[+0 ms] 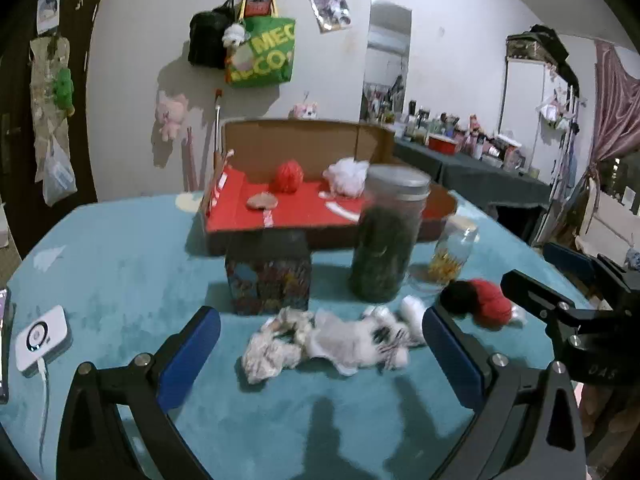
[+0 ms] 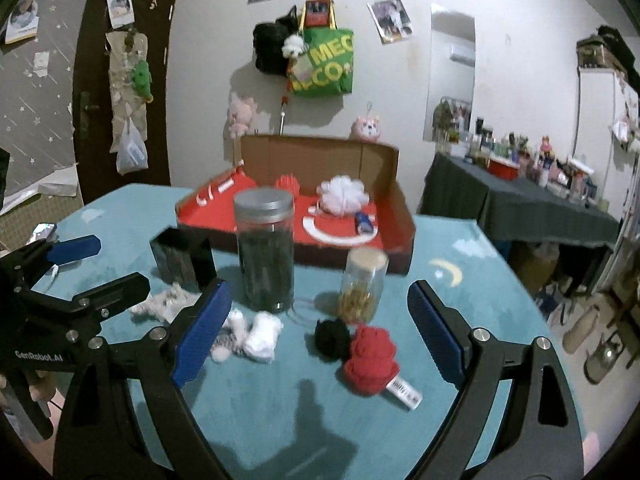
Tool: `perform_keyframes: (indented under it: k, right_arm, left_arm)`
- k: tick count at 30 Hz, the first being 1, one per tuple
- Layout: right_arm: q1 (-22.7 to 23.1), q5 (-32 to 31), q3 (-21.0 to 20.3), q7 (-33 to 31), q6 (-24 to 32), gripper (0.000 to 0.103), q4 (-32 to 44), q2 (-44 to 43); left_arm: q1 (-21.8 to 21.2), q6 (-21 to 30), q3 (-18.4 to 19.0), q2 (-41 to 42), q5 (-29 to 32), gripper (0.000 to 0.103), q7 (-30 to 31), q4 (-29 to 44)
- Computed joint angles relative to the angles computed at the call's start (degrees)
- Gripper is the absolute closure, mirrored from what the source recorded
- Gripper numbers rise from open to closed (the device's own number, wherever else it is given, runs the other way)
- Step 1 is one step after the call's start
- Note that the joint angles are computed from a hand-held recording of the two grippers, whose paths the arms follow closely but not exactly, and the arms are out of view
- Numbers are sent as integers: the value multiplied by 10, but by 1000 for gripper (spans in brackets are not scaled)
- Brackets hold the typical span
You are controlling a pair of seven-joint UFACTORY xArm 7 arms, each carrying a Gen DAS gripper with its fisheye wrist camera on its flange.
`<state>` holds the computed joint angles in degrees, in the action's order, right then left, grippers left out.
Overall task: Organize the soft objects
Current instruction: 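Move the left tool toward the cream crocheted scrunchie while the right tool approaches the white sock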
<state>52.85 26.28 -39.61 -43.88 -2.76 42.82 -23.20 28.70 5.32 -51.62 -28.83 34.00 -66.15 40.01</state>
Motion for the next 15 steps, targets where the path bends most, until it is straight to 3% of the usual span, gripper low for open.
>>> perform_keyframes:
  k: [8, 12, 15]
  right_arm:
    - [31, 36, -31, -25, 21, 13, 7, 45]
    - [50, 76, -47, -53, 54, 13, 29, 73]
    - [55, 106, -51, -75, 81, 13, 46, 93]
  left_arm:
    - [-3, 14, 23, 40, 20, 0, 2, -5]
    - [-41, 31, 70, 71, 39, 0, 19, -3]
    - [-98, 47, 131, 101, 35, 0, 64, -1]
